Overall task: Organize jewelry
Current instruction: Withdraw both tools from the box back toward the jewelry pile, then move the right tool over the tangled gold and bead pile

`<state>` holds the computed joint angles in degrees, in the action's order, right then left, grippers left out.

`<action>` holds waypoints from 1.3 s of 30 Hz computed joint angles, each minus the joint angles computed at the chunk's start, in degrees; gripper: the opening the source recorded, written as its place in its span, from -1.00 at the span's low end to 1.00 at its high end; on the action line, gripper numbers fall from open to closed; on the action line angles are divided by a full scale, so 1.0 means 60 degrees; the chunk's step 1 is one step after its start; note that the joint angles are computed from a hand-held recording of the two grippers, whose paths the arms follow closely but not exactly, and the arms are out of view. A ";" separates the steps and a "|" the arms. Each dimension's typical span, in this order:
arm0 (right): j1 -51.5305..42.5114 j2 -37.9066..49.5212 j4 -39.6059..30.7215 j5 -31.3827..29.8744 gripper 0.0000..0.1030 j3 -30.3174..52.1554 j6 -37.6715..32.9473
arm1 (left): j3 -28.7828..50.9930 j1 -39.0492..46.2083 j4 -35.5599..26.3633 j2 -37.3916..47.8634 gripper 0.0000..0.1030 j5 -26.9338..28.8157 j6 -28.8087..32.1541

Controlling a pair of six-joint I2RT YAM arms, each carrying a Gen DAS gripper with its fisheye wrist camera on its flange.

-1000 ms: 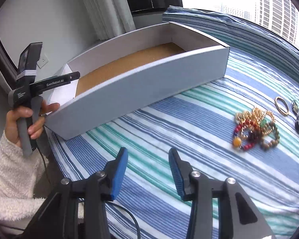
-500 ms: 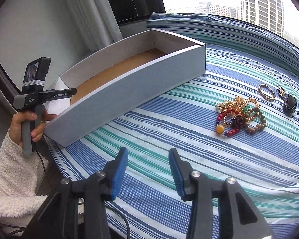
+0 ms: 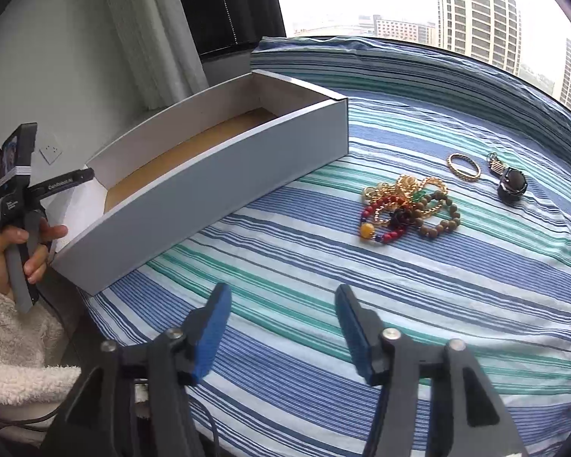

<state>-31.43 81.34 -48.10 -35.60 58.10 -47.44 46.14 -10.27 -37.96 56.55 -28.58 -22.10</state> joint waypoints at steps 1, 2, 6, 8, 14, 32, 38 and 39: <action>-0.0246 -0.0070 0.0217 0.0020 0.50 -0.0054 -0.0002 | 0.0189 -0.0462 -0.0270 -0.0195 0.92 -0.0210 -0.0165; -0.0467 -0.0100 0.0391 0.0043 0.50 -0.0073 -0.0006 | 0.0370 -0.0960 -0.0502 -0.0317 0.94 -0.0359 -0.0309; -0.1193 0.0187 0.1088 0.0303 0.50 0.0026 0.0073 | 0.1160 -0.3411 -0.1266 -0.0067 0.97 -0.0627 -0.1202; -0.1526 0.0461 0.1196 0.0349 0.50 0.0223 0.0106 | 0.1334 -0.4501 -0.1090 0.0346 0.99 -0.0227 -0.1540; -0.2279 0.1048 0.1537 0.0465 0.50 0.0695 0.0288 | 0.1842 -0.6683 0.0166 0.3040 0.99 0.0318 -0.2222; -0.2971 0.3081 0.2876 0.0882 0.50 0.1750 0.0683 | 0.2968 -0.6924 0.1579 0.6330 0.98 0.0652 -0.2043; -0.2602 0.5813 0.5031 0.2544 0.50 0.3094 0.1790 | 0.3092 -0.6519 0.2046 0.7268 0.98 0.1050 -0.2210; -0.2571 0.6323 0.4996 0.2814 0.50 0.3622 0.2029 | 0.3039 -0.6501 0.2150 0.7287 0.98 0.1028 -0.2312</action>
<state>-46.86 119.28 -18.12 -18.72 79.83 -35.26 64.38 -49.27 -25.06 100.27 -22.41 -35.97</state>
